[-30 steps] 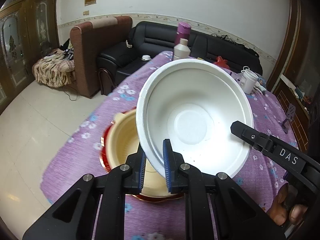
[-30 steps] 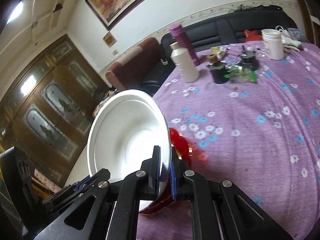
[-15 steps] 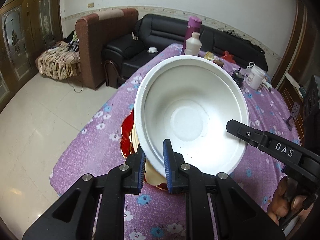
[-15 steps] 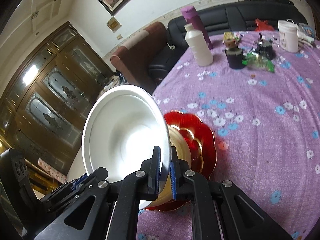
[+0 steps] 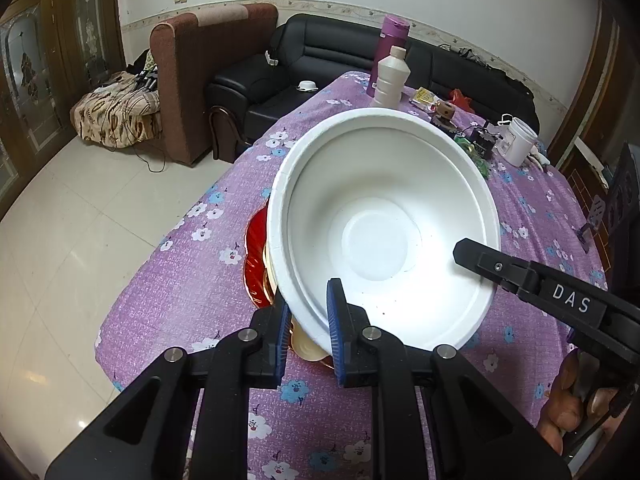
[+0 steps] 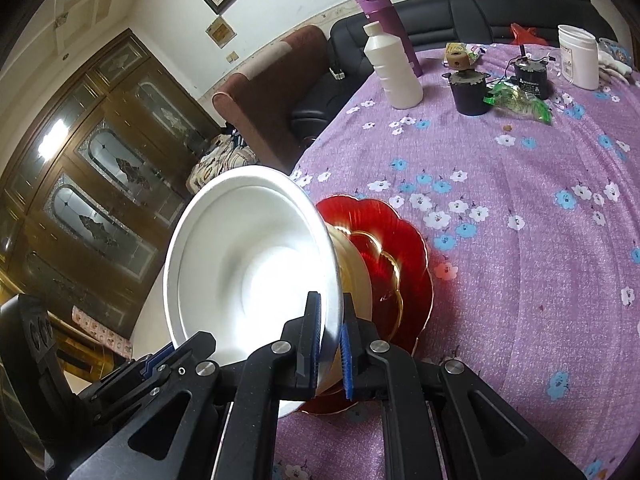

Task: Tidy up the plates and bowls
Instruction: 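Lower the white foam bowl onto the cream bowls in the stack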

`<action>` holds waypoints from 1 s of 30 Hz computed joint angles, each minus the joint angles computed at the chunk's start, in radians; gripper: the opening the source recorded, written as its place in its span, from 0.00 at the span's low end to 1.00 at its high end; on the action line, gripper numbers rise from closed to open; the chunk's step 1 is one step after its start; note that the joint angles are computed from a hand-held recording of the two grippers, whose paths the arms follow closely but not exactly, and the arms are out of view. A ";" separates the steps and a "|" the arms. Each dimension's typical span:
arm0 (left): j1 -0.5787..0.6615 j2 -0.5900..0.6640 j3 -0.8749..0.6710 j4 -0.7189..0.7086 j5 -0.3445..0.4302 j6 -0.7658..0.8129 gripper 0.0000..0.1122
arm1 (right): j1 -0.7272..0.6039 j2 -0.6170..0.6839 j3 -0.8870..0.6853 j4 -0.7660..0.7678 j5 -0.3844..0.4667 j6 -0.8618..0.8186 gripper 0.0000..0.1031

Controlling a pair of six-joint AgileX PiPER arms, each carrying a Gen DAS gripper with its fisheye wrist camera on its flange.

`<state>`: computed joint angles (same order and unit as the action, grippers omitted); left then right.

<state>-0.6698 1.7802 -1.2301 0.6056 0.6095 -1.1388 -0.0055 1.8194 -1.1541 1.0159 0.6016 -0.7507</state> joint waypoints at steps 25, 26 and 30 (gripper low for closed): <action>0.007 -0.006 0.007 -0.026 -0.004 0.030 0.14 | 0.015 -0.026 0.010 -0.059 -0.004 0.061 0.08; 0.006 -0.005 0.006 -0.025 -0.004 0.028 0.14 | 0.015 -0.027 0.010 -0.059 -0.004 0.061 0.08; 0.006 -0.006 0.007 -0.025 -0.005 0.029 0.14 | 0.014 -0.027 0.013 -0.061 -0.004 0.062 0.08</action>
<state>-0.6638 1.7743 -1.2233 0.5802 0.6048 -1.1102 0.0083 1.7923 -1.1408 0.9551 0.5974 -0.6888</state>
